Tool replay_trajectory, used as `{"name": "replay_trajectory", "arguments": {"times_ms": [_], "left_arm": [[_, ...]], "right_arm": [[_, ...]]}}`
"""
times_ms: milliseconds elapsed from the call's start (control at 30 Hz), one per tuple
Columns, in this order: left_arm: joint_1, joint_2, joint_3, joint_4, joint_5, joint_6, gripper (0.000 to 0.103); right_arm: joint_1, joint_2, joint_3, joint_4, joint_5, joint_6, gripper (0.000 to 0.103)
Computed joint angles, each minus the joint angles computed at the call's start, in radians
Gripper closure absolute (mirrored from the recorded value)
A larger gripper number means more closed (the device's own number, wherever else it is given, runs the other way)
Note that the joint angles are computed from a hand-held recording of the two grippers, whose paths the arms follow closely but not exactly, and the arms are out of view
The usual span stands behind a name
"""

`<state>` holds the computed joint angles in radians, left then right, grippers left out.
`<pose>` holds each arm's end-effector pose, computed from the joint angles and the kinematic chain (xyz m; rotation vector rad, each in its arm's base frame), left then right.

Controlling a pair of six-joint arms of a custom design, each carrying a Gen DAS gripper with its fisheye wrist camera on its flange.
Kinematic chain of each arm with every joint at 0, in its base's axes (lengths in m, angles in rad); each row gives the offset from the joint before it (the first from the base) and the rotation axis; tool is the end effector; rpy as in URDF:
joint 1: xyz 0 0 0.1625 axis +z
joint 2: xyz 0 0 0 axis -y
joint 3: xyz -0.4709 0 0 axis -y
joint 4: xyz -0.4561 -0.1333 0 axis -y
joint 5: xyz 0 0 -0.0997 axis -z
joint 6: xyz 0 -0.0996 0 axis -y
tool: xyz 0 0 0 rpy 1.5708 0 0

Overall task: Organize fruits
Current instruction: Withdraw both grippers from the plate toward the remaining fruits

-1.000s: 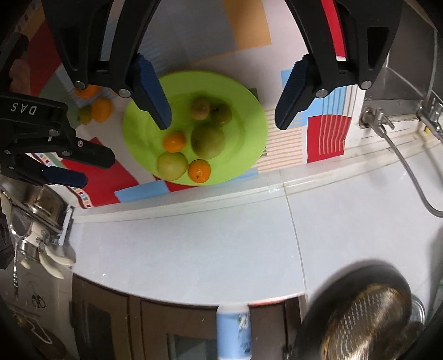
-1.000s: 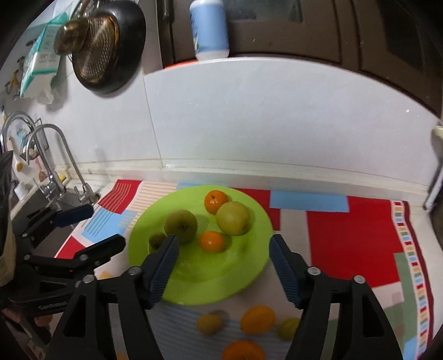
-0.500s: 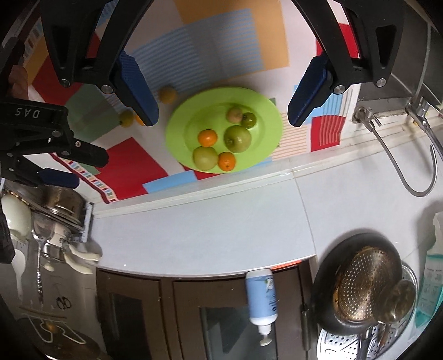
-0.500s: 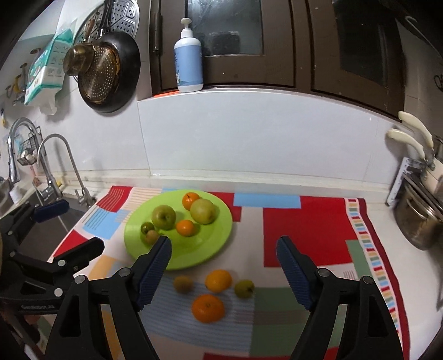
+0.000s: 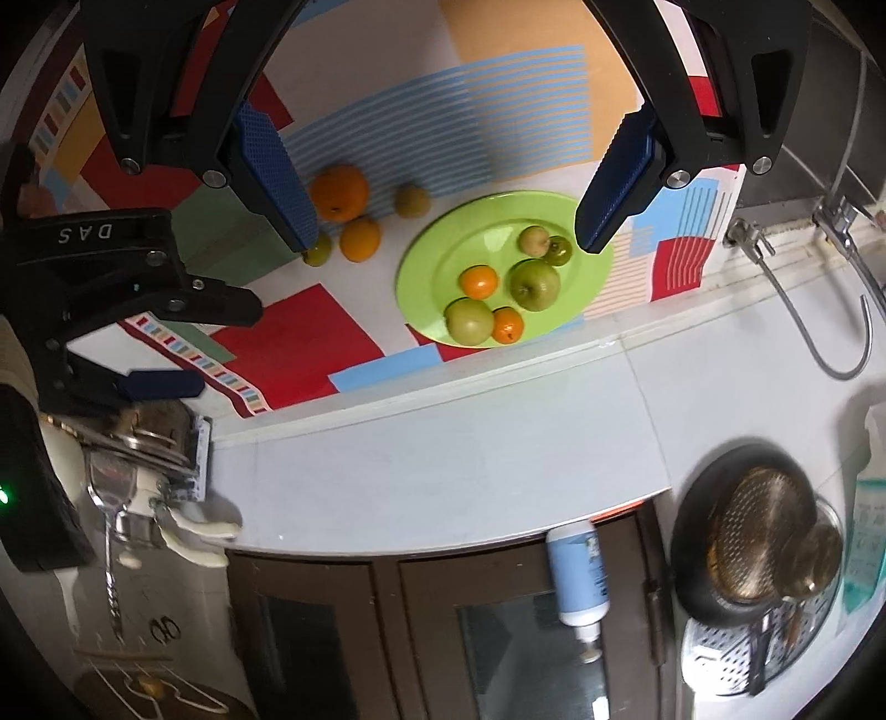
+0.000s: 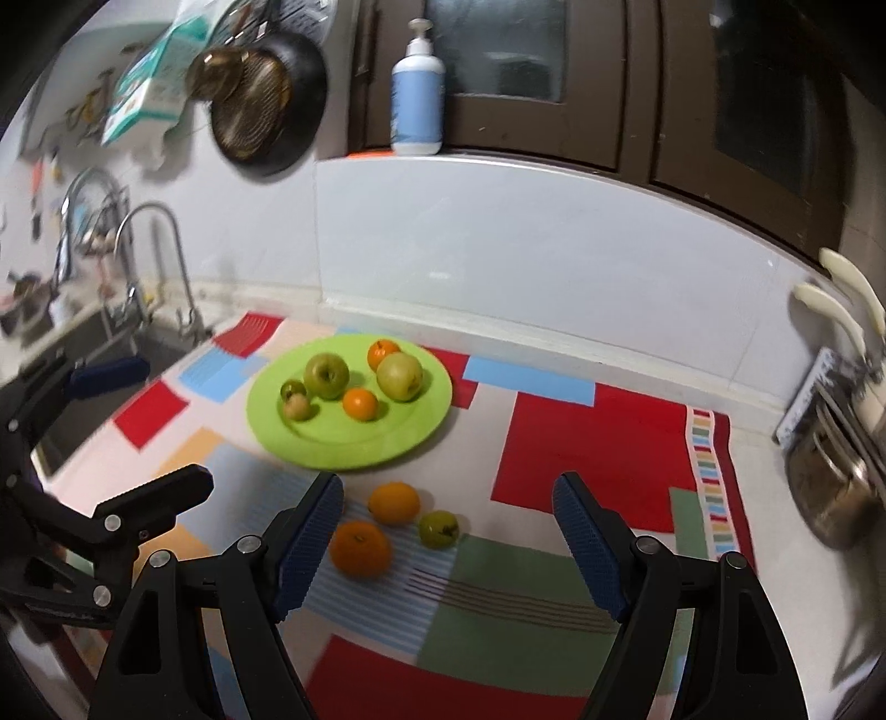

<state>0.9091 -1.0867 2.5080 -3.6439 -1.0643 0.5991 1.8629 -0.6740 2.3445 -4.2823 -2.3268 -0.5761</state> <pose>-0.1143 -0.4423 0.1195 1.3108 2.1711 -0.8739 0.1876 -0.3983 0.0520 0.4403 -2.0628 1.0515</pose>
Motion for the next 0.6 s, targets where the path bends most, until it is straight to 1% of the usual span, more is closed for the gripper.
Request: {"name": "replay_trajectory", "arguments": {"times_ms": [100, 233, 300, 367, 400, 433, 500, 533, 600], "left_arm": [[-0.014, 0.036, 0.003, -0.012, 0.007, -0.007, 0.008], [-0.011, 0.083, -0.009, 0.01, -0.002, -0.017, 0.01], [-0.007, 0.103, -0.022, 0.036, -0.001, -0.017, 0.015], [0.003, 0.119, -0.035, 0.063, -0.009, -0.016, 0.018], [0.01, 0.128, -0.045, 0.084, -0.01, -0.017, 0.021], [0.016, 0.134, -0.054, 0.105, -0.012, -0.018, 0.023], [0.026, 0.146, -0.071, 0.14, -0.018, -0.022, 0.031], [0.032, 0.151, -0.08, 0.16, -0.02, -0.025, 0.032], [0.046, 0.157, -0.1, 0.212, -0.037, -0.033, 0.039]], "right_arm": [[-0.03, -0.017, 0.016, 0.011, 0.032, -0.065, 0.025], [-0.083, -0.038, 0.036, 0.046, 0.096, -0.106, 0.025], [-0.111, -0.044, 0.041, 0.07, 0.127, -0.125, 0.026], [-0.133, -0.042, 0.041, 0.087, 0.149, -0.142, 0.03], [-0.148, -0.042, 0.04, 0.106, 0.163, -0.149, 0.033], [-0.164, -0.043, 0.039, 0.126, 0.179, -0.151, 0.035], [-0.189, -0.043, 0.037, 0.152, 0.2, -0.151, 0.038], [-0.2, -0.042, 0.034, 0.167, 0.208, -0.15, 0.041], [-0.225, -0.042, 0.026, 0.204, 0.225, -0.152, 0.043]]}}
